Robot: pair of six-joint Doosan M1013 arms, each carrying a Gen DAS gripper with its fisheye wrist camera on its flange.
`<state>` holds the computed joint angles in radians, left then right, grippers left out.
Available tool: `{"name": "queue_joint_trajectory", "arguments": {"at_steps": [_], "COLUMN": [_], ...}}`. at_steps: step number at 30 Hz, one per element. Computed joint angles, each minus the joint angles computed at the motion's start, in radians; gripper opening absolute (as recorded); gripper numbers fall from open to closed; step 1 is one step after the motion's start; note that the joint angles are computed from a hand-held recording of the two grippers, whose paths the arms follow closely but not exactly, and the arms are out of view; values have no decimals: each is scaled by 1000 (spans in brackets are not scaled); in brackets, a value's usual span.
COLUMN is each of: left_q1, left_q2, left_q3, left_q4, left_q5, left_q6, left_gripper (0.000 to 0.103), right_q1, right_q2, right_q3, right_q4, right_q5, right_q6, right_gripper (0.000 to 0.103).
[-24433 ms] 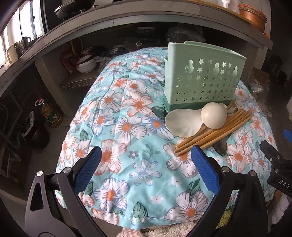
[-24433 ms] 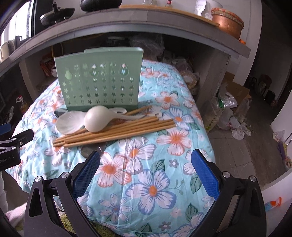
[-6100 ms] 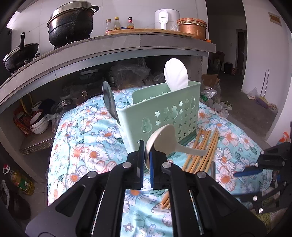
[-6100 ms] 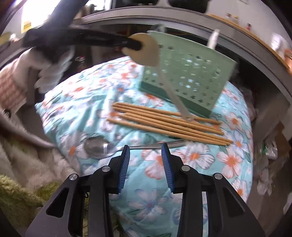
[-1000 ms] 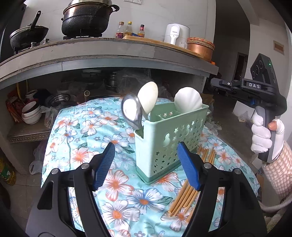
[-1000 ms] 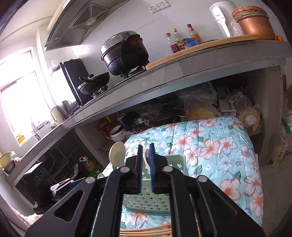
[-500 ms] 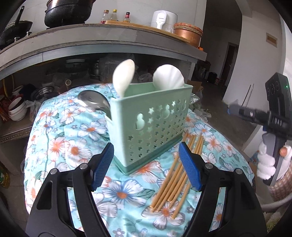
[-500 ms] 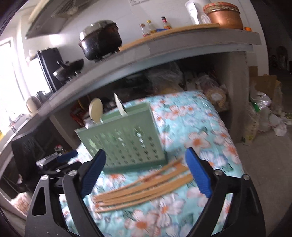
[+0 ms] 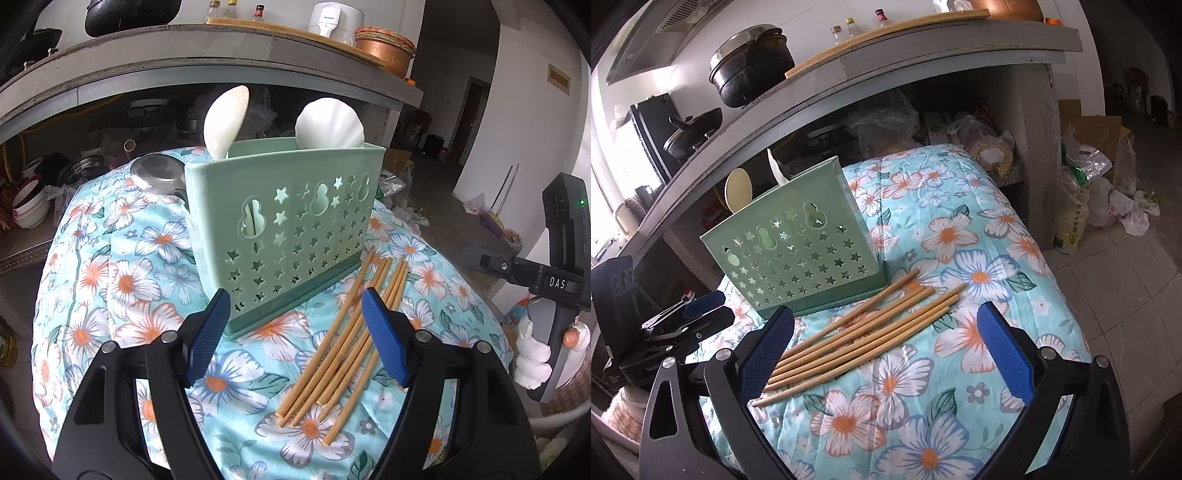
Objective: Organize utensils
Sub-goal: 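Move both grippers down to the wooden chopsticks beside the holder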
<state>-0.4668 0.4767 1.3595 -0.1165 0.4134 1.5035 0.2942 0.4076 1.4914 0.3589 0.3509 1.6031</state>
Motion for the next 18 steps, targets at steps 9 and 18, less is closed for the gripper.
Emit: {"name": "queue_joint_trajectory", "arguments": {"at_steps": [9,18], "left_q1": [-4,-5], "left_q2": [9,8], "left_q3": [-17,-14], "left_q4": [4,10], "left_q5": [23,22], "left_q6": [-1,-12], "left_gripper": [70,70], "right_q1": [-4,-2], "right_q2": [1,6], "right_q3": [1,-6], "right_q4": [17,18], "right_q5": [7,23], "right_q6": [-4,9], "right_gripper": [97,97]}}
